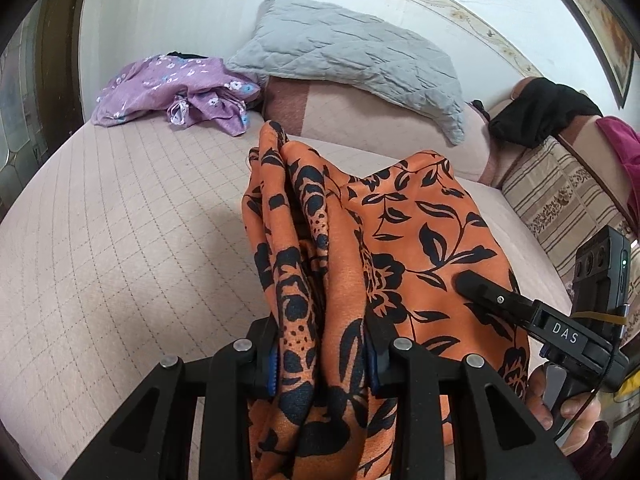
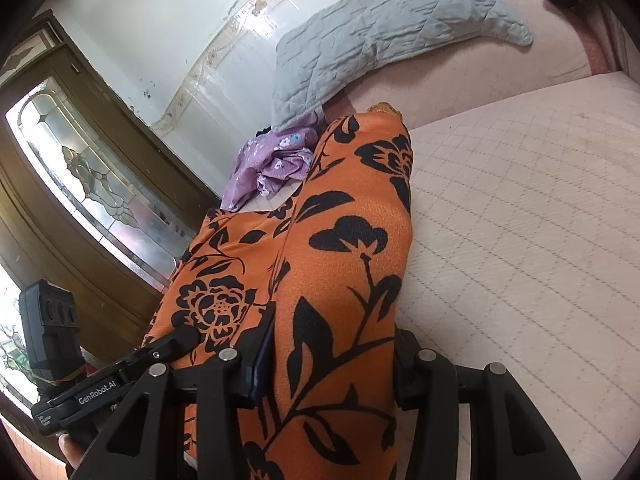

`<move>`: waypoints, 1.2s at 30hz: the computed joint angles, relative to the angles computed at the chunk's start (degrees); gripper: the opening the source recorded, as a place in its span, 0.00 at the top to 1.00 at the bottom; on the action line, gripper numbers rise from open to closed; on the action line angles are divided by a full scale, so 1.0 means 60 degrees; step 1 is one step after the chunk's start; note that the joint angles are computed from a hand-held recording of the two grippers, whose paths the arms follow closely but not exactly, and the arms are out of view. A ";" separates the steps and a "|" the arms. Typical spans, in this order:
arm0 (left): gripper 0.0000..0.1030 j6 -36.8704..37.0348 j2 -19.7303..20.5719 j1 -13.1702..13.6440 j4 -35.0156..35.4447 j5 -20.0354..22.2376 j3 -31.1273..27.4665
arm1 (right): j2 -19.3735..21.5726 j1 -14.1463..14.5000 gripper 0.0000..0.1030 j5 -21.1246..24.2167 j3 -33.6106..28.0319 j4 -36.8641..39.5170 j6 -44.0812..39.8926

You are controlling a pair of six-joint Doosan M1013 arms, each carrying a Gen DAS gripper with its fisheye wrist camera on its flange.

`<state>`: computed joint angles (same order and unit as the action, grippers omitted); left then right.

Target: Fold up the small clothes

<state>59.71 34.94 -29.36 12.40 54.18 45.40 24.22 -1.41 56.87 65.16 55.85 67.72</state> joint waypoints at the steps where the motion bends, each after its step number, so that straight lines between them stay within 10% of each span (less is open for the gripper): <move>1: 0.68 -0.0005 -0.0006 -0.0025 0.0033 0.0025 0.0004 | -0.0001 -0.0011 0.53 0.0006 -0.0003 0.0005 -0.0005; 30: 0.72 -0.0268 0.0095 -0.0231 0.0406 0.1785 0.0203 | 0.0553 0.0322 0.53 0.0646 -0.0002 -0.0496 0.0681; 36: 0.53 -0.0345 0.0083 -0.0245 0.0857 0.1765 0.0396 | 0.0734 0.0308 0.41 0.1065 -0.0249 -0.1030 0.1498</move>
<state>57.64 35.44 -30.83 17.54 64.77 47.78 28.63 0.43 63.25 63.66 49.67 76.71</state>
